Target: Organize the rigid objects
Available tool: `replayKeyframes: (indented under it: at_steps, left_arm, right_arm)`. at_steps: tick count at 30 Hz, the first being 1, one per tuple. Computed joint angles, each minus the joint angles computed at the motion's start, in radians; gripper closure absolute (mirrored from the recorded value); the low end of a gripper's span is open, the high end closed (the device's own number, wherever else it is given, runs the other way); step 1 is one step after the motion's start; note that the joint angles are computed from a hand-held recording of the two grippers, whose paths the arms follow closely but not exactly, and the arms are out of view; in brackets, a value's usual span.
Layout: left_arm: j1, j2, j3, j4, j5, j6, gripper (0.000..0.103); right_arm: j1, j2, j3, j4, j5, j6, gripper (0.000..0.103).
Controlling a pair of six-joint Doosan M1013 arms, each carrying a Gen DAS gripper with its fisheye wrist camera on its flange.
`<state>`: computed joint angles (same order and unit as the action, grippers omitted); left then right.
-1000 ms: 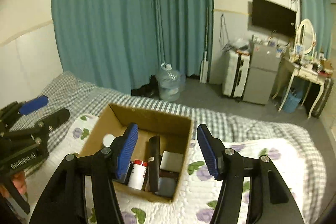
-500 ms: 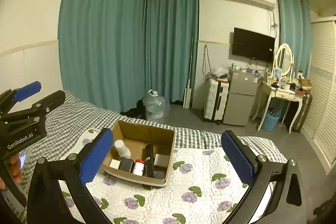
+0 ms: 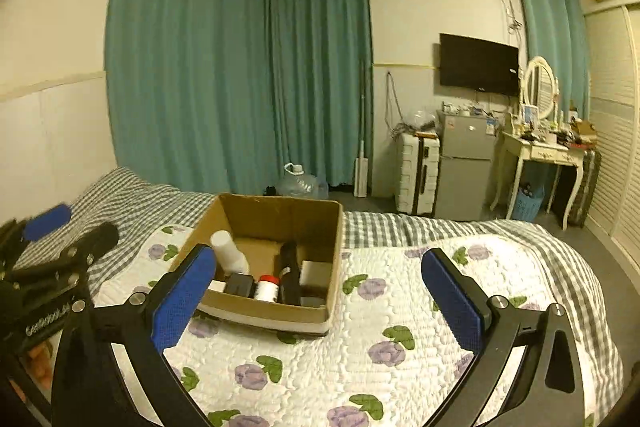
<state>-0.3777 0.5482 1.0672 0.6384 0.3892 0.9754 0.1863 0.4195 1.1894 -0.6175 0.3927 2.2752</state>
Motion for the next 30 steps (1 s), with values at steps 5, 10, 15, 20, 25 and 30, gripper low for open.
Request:
replayKeyframes:
  at_steps: [5, 10, 15, 20, 25, 30]
  left_arm:
    - [0.000, 0.009, -0.015, -0.066, -0.002, 0.063, 0.024]
    - [0.001, 0.010, -0.015, -0.092, 0.006, 0.080, 0.024]
    - [0.002, 0.011, -0.019, -0.118, 0.012, 0.096, 0.024]
    - [0.001, 0.009, -0.017, -0.132, 0.014, 0.105, 0.024]
    - [0.001, 0.011, -0.021, -0.160, 0.016, 0.141, 0.024]
    - [0.000, 0.012, -0.024, -0.167, 0.020, 0.153, 0.024]
  right_arm:
    - [-0.002, 0.006, 0.000, 0.008, 0.014, -0.007, 0.000]
    - [-0.002, 0.011, -0.001, 0.013, 0.019, -0.007, 0.000]
    - [0.000, 0.011, -0.001, 0.024, 0.025, -0.022, 0.000]
    - [0.002, 0.013, -0.003, 0.026, 0.028, -0.023, 0.000]
    - [0.004, 0.013, -0.004, 0.014, 0.035, -0.018, 0.000]
    - [0.005, 0.012, -0.001, 0.014, 0.035, -0.016, 0.000]
